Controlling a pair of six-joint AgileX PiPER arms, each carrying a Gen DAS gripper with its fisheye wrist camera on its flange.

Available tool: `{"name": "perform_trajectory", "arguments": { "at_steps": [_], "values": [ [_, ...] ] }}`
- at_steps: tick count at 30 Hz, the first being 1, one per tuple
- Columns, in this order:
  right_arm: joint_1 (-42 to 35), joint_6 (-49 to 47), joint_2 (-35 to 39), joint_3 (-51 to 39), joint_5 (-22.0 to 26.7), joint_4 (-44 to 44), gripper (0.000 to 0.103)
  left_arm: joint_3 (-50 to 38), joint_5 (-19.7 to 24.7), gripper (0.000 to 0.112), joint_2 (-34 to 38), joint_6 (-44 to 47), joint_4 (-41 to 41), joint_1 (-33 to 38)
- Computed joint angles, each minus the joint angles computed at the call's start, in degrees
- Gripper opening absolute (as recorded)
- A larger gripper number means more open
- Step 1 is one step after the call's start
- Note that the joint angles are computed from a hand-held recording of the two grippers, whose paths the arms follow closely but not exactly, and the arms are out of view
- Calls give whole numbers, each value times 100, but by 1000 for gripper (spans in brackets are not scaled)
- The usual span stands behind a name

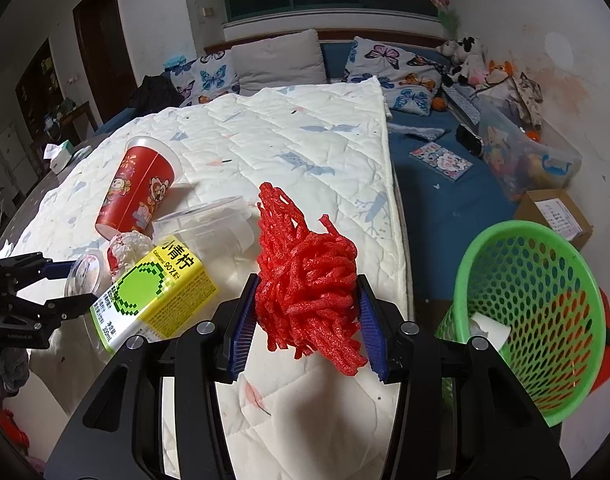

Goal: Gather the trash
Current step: 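Grasp the red mesh net with the right tool while the left tool grasps another dessert cup, then drop the red mesh net into the green basket with the right tool while the left tool carries the cup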

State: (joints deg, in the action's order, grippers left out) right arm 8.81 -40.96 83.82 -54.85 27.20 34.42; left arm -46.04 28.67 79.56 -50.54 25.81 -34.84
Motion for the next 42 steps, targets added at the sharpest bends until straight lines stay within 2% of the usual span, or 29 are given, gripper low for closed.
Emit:
{"name": "perform_trajectory", "arguments": {
  "at_steps": [9,15,28,42],
  "values": [
    [-286,-289,-202,180,69,283,48,-152,463,67,-494,-471,492,-273],
    [-539,-434,-285,248,114,403,48,-550,640,67,-477,-457,583,-490],
    [-1325,-507,-315,254,183,260,48,-2092,627,67,736,311,197,-822],
    [-2365,-585,438,-214,139,-193,50,-4020,959,67,2134,1052,-321,-1074]
  ]
}}
